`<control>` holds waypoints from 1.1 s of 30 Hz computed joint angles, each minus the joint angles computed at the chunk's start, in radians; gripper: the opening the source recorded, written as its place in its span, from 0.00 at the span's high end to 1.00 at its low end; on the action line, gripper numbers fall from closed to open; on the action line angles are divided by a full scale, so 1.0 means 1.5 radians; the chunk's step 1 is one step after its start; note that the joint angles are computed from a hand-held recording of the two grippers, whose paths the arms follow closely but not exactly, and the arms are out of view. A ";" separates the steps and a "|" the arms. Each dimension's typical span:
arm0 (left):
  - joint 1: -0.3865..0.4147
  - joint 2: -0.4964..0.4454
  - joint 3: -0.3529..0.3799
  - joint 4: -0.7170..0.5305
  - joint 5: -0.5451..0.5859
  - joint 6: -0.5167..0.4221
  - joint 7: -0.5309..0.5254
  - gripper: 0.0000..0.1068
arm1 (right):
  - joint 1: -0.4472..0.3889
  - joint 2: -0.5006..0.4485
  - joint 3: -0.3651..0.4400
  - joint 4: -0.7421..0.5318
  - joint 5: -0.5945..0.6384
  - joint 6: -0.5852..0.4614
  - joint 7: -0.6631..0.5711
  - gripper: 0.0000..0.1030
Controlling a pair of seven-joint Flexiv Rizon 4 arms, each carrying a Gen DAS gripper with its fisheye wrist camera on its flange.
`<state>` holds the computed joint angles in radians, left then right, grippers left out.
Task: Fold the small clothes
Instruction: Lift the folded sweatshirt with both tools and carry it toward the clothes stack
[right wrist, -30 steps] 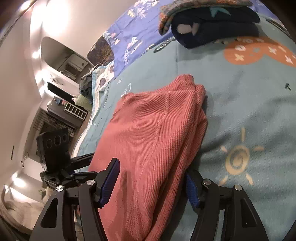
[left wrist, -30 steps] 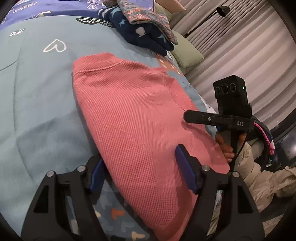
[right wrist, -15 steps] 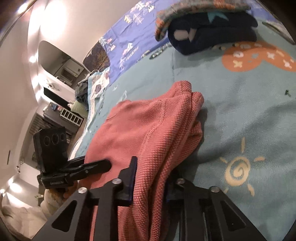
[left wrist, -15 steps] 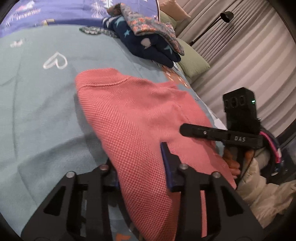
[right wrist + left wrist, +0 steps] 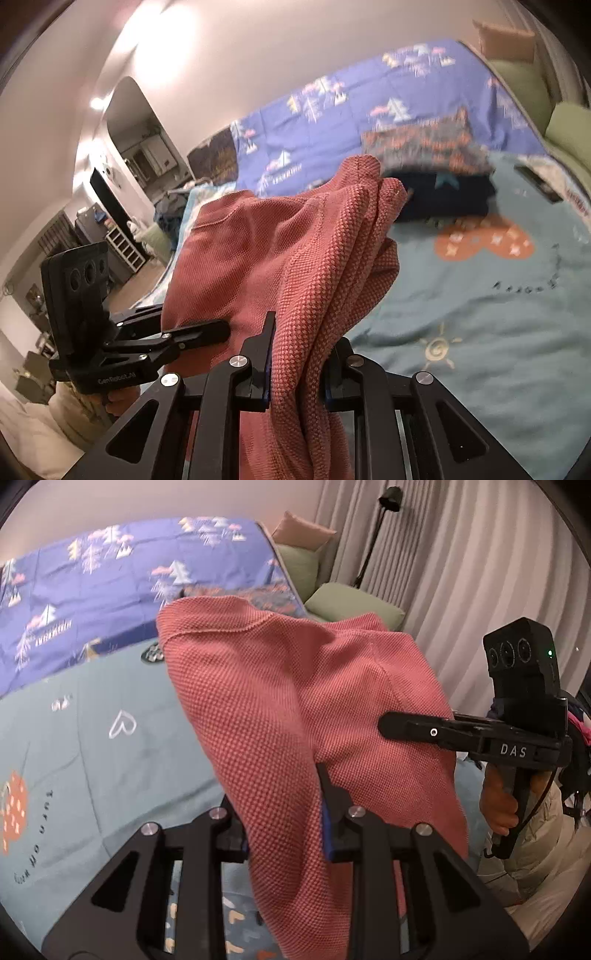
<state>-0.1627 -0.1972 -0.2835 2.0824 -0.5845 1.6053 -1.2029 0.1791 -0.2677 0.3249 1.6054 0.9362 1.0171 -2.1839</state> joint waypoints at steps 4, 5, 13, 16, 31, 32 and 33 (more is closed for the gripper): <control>-0.053 0.010 0.066 -0.026 0.085 -0.009 -0.061 0.72 | -0.003 0.039 -0.002 0.022 0.017 0.023 -0.011 0.83; -0.068 0.009 0.088 -0.041 0.117 -0.016 -0.083 0.72 | 0.000 0.049 -0.004 0.027 0.019 0.034 -0.012 0.83; -0.106 -0.015 0.153 -0.169 0.275 -0.068 -0.168 0.72 | 0.015 0.095 -0.037 0.018 0.013 0.072 -0.010 0.83; -0.141 -0.039 0.204 -0.265 0.371 -0.107 -0.234 0.72 | 0.019 0.088 -0.053 -0.021 -0.021 0.072 0.011 0.83; -0.144 -0.271 0.252 -0.784 0.508 -0.301 -0.300 0.72 | 0.001 -0.110 -0.072 -0.376 -0.217 0.014 0.207 0.83; -0.140 -0.295 0.254 -0.820 0.506 -0.316 -0.300 0.72 | 0.006 -0.134 -0.076 -0.407 -0.238 0.005 0.230 0.83; -0.136 -0.314 0.254 -0.850 0.503 -0.330 -0.299 0.72 | 0.011 -0.159 -0.079 -0.439 -0.258 -0.005 0.252 0.83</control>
